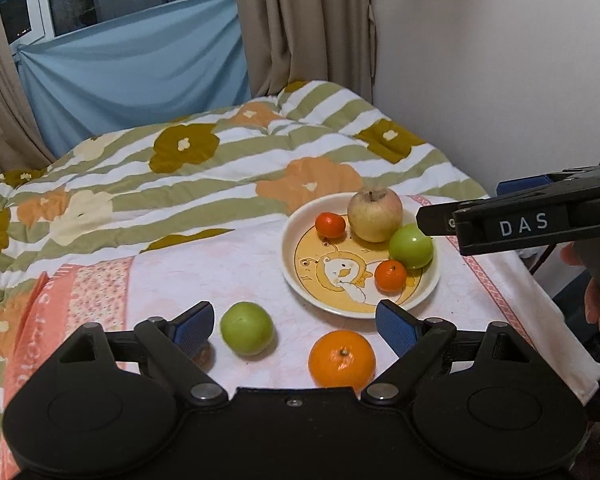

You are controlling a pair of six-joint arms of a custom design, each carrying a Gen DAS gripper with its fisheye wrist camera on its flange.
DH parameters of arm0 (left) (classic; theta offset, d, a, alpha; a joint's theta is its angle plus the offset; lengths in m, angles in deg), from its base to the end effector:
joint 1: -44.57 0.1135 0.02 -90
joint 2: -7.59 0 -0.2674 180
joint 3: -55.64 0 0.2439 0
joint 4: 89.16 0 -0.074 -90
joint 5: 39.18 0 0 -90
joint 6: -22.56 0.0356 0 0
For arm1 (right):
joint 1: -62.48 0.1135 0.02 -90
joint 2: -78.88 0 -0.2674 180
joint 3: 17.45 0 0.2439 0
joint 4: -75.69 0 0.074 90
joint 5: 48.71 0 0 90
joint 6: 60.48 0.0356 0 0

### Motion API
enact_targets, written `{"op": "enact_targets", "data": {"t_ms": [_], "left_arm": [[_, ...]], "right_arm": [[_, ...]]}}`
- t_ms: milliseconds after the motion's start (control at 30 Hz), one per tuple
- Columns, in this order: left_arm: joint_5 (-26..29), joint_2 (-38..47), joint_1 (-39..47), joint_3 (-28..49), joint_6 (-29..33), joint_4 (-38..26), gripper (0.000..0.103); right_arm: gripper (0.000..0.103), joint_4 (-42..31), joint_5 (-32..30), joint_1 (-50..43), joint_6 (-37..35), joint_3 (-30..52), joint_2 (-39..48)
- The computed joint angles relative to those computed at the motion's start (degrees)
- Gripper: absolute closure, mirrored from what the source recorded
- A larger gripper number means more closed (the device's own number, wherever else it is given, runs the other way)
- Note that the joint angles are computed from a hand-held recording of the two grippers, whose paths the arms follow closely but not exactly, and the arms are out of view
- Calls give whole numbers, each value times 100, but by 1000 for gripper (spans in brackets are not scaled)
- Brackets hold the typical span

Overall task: Organize fruits
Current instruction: 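Withdraw both tools from the bowl toward the remaining fruit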

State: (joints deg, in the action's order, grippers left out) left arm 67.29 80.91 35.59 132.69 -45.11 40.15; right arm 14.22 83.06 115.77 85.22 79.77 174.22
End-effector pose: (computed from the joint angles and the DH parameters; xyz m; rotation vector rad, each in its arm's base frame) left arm 0.2557 -0.0506 0.3065 0.7650 2.2318 -0.2306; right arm 0.2220 0.2580 0.3010 0.2815 2.2520 -0.0008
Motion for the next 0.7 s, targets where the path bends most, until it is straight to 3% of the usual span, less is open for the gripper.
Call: {"op": "enact_targets", "data": {"t_ms": [367, 533, 700], "left_arm": [[1295, -345, 1855, -48, 1542, -839, 8], [1713, -169, 2767, -95, 2278, -1070, 8], [1904, 206, 3475, -133, 2890, -1103, 8]], "right_arm": [[0, -1916, 703, 1143, 1779, 2212, 1469], [0, -2391, 790, 1438, 2368, 3091, 2239], [0, -2422, 733, 1624, 2667, 3633, 2853]]}}
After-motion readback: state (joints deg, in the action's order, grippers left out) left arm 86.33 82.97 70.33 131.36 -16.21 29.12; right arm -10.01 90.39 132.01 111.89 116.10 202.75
